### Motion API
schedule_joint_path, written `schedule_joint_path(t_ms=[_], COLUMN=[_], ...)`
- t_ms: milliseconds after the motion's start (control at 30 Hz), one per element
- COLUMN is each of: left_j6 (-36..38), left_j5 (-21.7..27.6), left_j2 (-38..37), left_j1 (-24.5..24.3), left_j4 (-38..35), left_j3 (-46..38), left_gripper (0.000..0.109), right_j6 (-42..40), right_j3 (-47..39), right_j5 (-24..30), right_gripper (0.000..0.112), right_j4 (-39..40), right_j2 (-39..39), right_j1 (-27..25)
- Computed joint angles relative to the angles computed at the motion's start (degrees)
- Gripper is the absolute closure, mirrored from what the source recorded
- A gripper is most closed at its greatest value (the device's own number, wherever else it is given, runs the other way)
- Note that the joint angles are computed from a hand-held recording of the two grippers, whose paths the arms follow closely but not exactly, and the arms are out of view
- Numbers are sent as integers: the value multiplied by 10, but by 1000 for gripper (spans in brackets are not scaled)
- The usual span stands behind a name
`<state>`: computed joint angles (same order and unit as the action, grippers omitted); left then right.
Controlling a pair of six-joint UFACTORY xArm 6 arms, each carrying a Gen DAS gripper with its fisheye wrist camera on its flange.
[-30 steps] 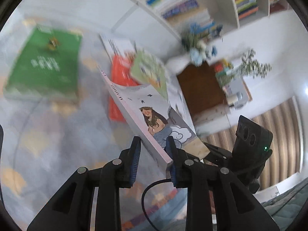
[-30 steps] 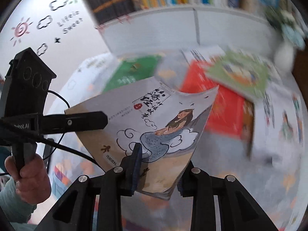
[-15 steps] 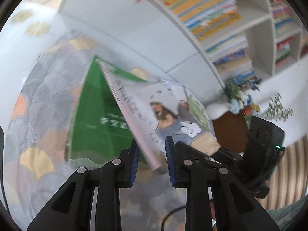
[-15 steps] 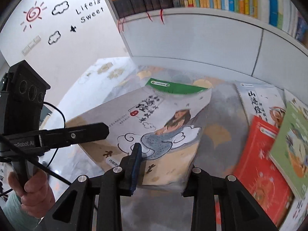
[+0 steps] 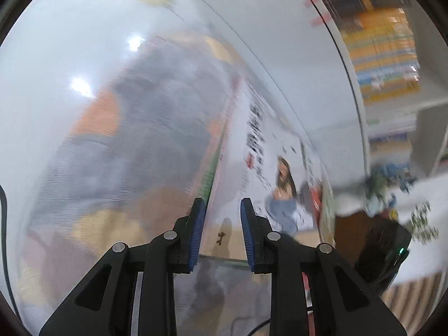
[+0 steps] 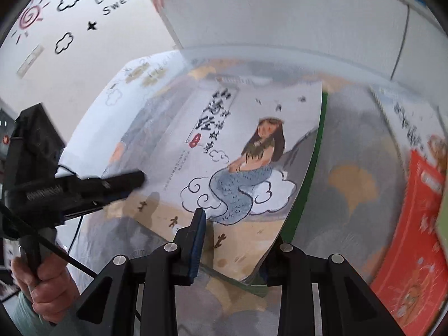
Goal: Organize books
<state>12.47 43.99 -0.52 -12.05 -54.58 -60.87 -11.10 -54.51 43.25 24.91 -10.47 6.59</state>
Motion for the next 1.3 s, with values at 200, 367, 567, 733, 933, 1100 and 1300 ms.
schedule_joint_path(t_ms=[200,367,567,733,933,1100,1300], left_j6=[-49,-30,-12,-54,-171,-241,-209], left_j5=[14,59,118,128,100,101,97], left_j2=[-19,35,137,260,367,407,380], left_j1=[-19,-91,-205,-260,-294,-311,-321], left_j4=[91,91,86,120,215,274,234], left_j3=[-20,-111,-256,-417,-544,-592,-546], left_gripper=[84,77,41,41,43,44,48], right_j6=[-35,-47,-55,-80,-78,-98,-77], right_j3=[25,111,162,138,52,-2,5], right_j5=[45,65,102,101,127,152,119], right_gripper=[68,65,65,57,63,78,83], right_j4=[39,-7,9,43,120,175,108], right_j2=[-33,-147,-247,-239,-95,-3,-10], right_j1=[-21,-63,-202,-383,-532,-542,-500])
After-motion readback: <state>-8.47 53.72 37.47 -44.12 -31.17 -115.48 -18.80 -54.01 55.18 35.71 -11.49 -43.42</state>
